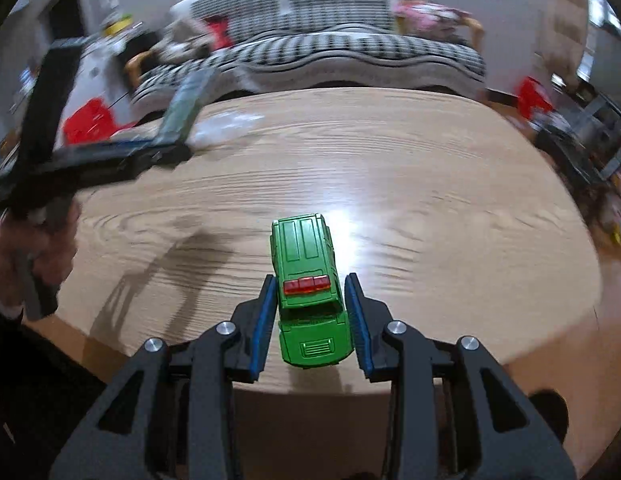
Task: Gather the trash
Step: 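Carry card box and toy car over the bin and open both grippers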
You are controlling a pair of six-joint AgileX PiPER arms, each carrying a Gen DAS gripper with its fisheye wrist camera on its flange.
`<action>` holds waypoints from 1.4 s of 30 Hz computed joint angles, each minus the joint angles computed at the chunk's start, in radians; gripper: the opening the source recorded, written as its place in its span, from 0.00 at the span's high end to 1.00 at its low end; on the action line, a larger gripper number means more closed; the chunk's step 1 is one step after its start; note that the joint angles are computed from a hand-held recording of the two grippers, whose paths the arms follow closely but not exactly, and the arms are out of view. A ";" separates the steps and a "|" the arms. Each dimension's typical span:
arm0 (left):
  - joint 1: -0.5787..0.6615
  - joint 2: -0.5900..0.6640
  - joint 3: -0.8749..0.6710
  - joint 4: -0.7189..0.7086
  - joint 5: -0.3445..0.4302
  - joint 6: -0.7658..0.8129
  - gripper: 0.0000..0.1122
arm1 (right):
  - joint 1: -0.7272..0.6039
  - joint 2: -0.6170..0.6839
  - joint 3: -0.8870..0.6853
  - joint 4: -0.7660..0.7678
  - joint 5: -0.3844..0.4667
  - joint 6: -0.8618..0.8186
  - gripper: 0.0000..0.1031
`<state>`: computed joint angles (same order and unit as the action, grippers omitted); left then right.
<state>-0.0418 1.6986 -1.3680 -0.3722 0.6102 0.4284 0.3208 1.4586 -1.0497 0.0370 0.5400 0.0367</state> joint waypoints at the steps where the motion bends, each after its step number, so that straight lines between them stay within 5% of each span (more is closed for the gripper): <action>1: -0.027 -0.003 0.003 0.005 -0.002 -0.008 0.51 | -0.044 -0.028 0.024 0.006 0.000 -0.007 0.66; 12: -0.440 0.064 -0.054 0.039 -0.034 -0.097 0.51 | -0.732 -0.210 0.194 0.297 0.079 -0.351 0.66; 21: -0.745 0.260 -0.212 0.025 0.005 -0.125 0.51 | -1.264 -0.151 0.209 0.432 0.180 -0.545 0.66; 29: -0.859 0.457 -0.418 0.002 0.099 -0.161 0.51 | -1.366 -0.119 0.203 0.417 0.174 -0.552 0.66; 42: -0.868 0.631 -0.679 0.005 0.224 -0.211 0.51 | -1.392 -0.086 0.190 0.418 0.167 -0.554 0.66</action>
